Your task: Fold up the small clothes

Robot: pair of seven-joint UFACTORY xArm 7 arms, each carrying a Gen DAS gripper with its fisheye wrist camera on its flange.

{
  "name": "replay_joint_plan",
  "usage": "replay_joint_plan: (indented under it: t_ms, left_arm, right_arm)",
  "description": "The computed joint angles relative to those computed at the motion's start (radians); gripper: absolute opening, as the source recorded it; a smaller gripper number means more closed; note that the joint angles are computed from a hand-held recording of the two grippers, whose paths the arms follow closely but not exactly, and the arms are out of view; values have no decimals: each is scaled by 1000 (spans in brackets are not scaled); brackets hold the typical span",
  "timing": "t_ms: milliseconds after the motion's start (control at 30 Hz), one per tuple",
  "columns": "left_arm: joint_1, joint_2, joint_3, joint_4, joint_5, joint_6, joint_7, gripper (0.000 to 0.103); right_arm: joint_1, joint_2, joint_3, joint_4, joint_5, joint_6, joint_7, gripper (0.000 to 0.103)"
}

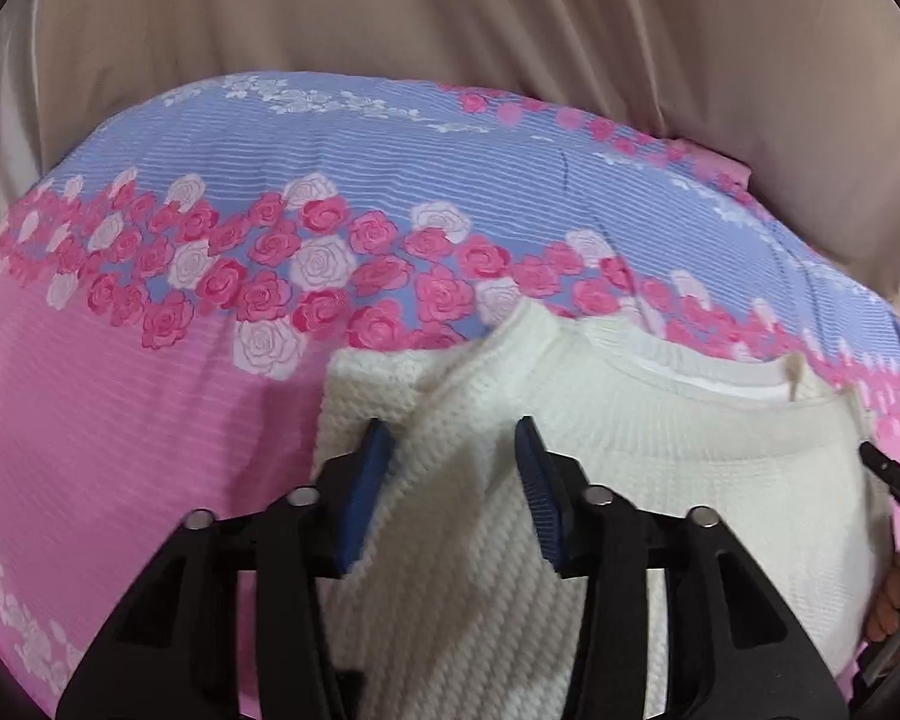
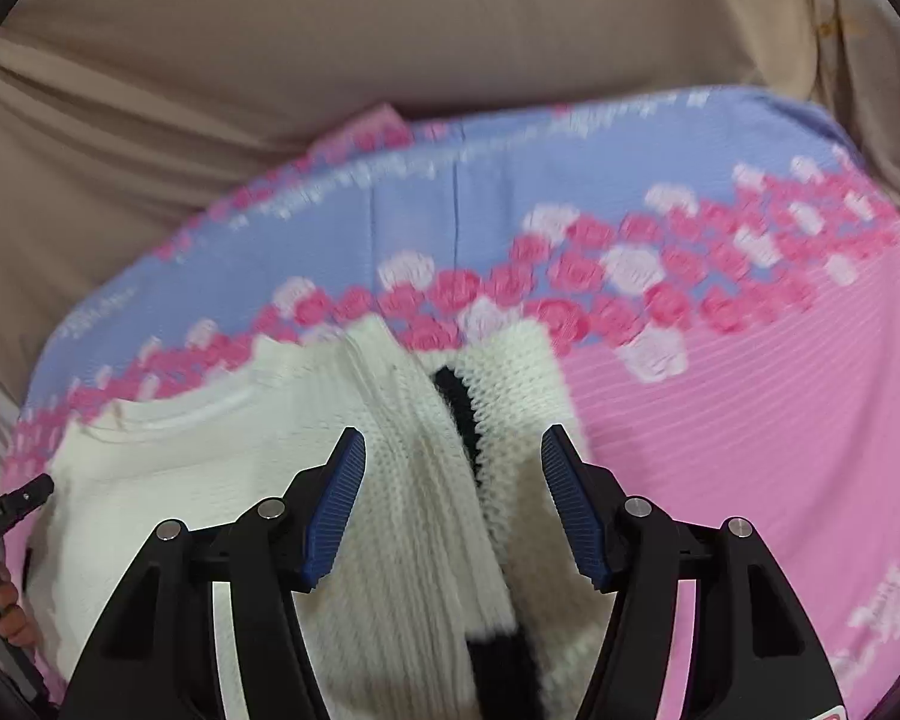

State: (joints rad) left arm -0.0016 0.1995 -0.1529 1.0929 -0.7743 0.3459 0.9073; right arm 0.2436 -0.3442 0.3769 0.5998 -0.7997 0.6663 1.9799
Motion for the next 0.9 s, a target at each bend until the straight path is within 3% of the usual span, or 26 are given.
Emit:
replay_joint_plan:
  t_ms: [33,100,200,300,333,433,500,533,600,633,700,800,867,900]
  left_arm:
    - [-3,2,2,-2,8,-14,-1,28]
    - [2,20,-1,17,8,-11,-2,26]
    - [12,42,-19,32,-6,-29,25,27]
    - [6,38,-48,-4,-17,-135,70,28]
    - [8,32,-54,-13,-16,-147,74,28]
    - [40,-30,-64,-49,-65,-107,114,28]
    - [53,-112,-52,-99,-154,-57,199,28]
    - [56,-169,-41,-137,-209,-29,257,28]
    - [40,-253,-12,-197,-278,13,335,30]
    - [25,-294,0,-233,-287,34,354,31]
    - [-8,-331,12,-277,-268,53,350,31]
    - [-39,-308,13,-310,-137,47,234,32]
    - [-47,-286,43,-312,-92,48,198,33]
    - [-51,-284,64,-316,-93,41,205,33]
  right_arm:
    - [-8,17,-1,-1,-16,-27,15,35]
    - [-13,19,14,11,-80,-34,36,7]
    - [-19,-53,40,-8,-99,62,84,7]
    - [-28,-43,-37,-79,-84,-44,106,6]
    - [-32,-32,-32,-77,-104,-40,111,6]
    - [-17,-5,17,-4,-43,88,41,8]
    - [7,-27,46,15,-39,144,89,11]
    - [34,-27,68,42,-46,218,116,14]
    - [49,22,164,140,-80,357,133,18]
    - [46,65,206,190,-115,363,137,18]
    - [100,161,172,254,-205,250,154,18]
    - [84,387,162,389,-392,-36,197,18]
    - [179,518,76,487,-393,-98,117,9]
    - [189,542,76,501,-368,-75,84,9]
